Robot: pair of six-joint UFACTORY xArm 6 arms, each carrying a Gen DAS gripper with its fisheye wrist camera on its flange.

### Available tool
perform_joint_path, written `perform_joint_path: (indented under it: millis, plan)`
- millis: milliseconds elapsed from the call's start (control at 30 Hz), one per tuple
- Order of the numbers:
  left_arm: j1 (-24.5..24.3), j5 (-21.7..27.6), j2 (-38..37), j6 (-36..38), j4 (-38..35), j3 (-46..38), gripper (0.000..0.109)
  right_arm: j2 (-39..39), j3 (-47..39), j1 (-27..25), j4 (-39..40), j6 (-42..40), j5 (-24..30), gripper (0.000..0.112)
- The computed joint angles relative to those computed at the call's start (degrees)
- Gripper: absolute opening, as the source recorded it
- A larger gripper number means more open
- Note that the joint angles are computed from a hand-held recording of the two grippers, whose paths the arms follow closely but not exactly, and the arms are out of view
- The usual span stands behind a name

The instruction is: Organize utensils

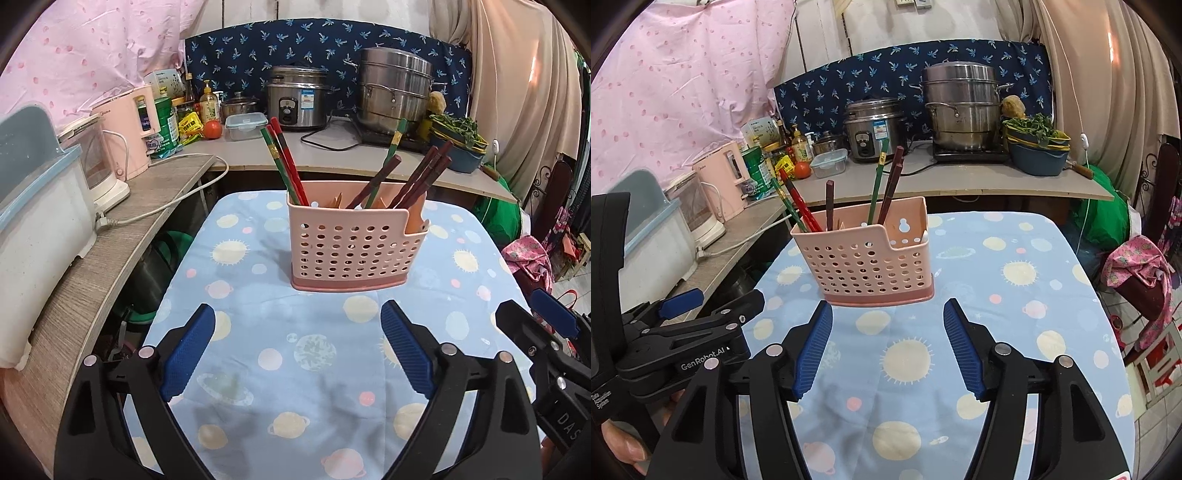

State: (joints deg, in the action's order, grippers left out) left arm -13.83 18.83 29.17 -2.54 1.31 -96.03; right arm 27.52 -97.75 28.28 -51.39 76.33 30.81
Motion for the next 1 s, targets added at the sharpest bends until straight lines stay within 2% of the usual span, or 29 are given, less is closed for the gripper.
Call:
perform_joint_path:
  millis: [567,633,700,767,1000]
  plan:
    - [0.49,-0.18,-1.13,-1.6,1.94,3.1,0.091,0.19,1.14,0.93,1.42,-0.89,1.86,0.066]
    - [0.53,-0.1,-1.15,-1.66,1.98,3.34,0.091,0.21,1.37,0.92,1.74,-1.06,1.87,0.069]
    - [0.56,-0.08,-1.25,-1.85,2.1,3.65,0.092,0.16,1.81,0.73,2.82,-1.41,1.37,0.079]
    - [0.63,0.12,-1.15,-1.97,2.18,3.71,0.093,0.04,2.31,0.62,3.45,-1.26,1.21,0.083]
    - [0.6,0.59,-0.95,-1.66,1.82,4.0,0.094,-0.17,3.28,0.53,3.67,-0.71,2.02,0.085]
